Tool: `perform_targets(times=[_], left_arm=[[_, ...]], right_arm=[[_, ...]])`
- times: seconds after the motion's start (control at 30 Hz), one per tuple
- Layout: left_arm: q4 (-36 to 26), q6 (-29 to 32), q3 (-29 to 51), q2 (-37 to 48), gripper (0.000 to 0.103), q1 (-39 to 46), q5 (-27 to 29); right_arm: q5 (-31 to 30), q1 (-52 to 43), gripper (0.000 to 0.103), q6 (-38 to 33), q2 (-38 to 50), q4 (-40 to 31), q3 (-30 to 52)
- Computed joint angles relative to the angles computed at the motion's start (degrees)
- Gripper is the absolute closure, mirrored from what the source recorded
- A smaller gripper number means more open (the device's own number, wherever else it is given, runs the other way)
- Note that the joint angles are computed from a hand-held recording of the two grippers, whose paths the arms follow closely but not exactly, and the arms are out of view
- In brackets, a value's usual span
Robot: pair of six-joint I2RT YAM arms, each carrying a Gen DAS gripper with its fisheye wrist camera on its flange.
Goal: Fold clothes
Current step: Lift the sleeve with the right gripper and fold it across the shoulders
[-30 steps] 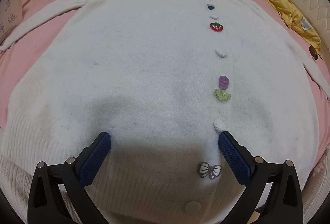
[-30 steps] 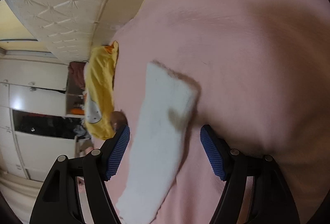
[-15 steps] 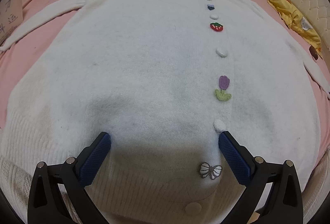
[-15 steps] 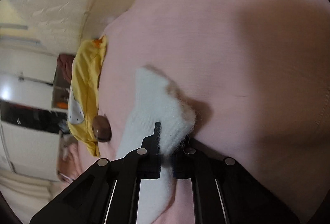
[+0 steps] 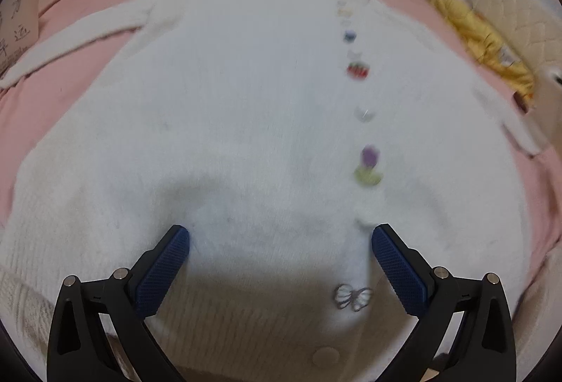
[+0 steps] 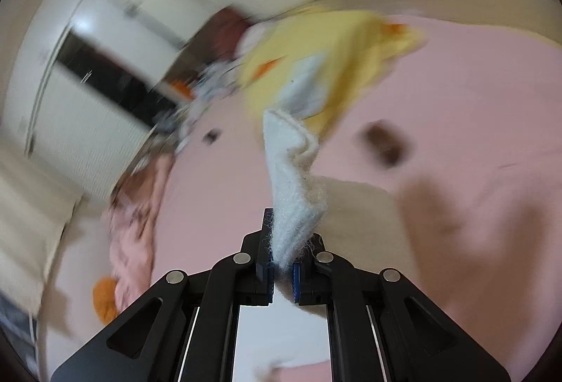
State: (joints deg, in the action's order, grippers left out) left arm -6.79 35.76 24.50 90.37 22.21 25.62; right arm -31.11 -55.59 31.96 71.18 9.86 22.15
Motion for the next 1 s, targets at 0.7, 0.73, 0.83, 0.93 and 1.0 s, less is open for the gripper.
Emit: perform_targets(times=[0.7,0.73,0.83,0.93,1.0], left_arm=[[9.7,-16.8,17.1,17.1,0.000,18.0,13.1],[9.4,-17.0,17.9,18.1,0.000,18.2,13.2],[9.6,-16.9,18.5,19.3,0.000,18.1,13.7],[10.1,-16.0,18.7,19.9,0.000,17.5,13.4],[9.9,-15.8,19.3,20.5,0.000,17.3,13.4]], right_arm=[[34.2,72.8,0.096,22.7,58.5,-7.1,65.7],[34.3,73.8,0.096,23.5,61.7,-8.5,69.5],[34.3,76.0,0.096,25.2,70.7,-14.3,82.2],[34.5,77.5,0.096,25.0,77.1,-18.8,91.1],[34.1,78.4,0.096,24.8,80.0,-21.1,94.4]])
